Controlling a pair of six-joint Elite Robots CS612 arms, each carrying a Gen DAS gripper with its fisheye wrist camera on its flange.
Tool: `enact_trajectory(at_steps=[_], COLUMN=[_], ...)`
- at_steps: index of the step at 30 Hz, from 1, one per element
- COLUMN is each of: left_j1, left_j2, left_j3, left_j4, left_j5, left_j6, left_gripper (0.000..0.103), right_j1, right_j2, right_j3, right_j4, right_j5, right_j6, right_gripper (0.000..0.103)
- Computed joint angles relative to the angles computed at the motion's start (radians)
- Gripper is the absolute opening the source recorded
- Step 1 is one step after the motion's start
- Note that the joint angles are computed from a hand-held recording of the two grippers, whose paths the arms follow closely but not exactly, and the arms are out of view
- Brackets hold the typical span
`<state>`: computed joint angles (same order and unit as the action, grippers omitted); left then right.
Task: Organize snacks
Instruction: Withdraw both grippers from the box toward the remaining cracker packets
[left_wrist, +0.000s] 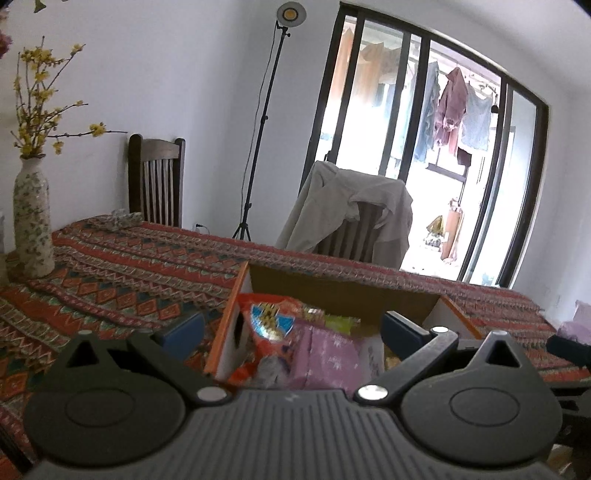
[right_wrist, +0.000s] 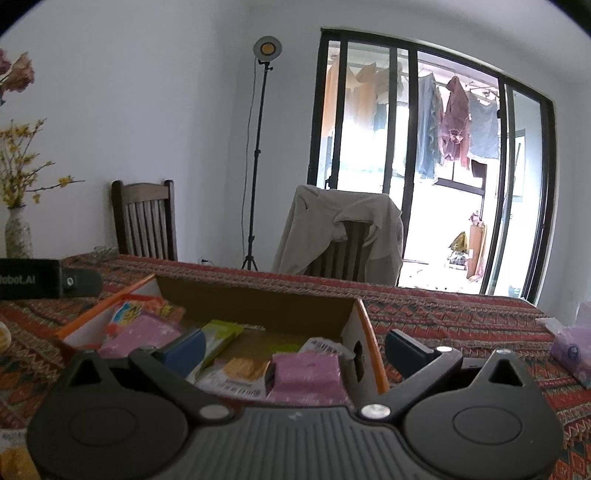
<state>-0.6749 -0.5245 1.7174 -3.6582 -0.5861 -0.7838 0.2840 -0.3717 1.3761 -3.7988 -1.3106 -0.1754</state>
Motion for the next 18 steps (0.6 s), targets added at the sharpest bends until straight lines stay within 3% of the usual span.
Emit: enact_trajectory(at_steps=[18], left_j1=[-0.023], left_j2=[-0.028], left_j3=[0.14], left_j4=[0.121], left_j5=[-0.075], left_j6=[-0.161], left_gripper=[0.103], right_j1=[-0.009], right_j2=[-0.044], right_j3=[0.126], right_j4=[0.167], right_j5=[0.037], right_j6=[-0.075], right_gripper=[0.103])
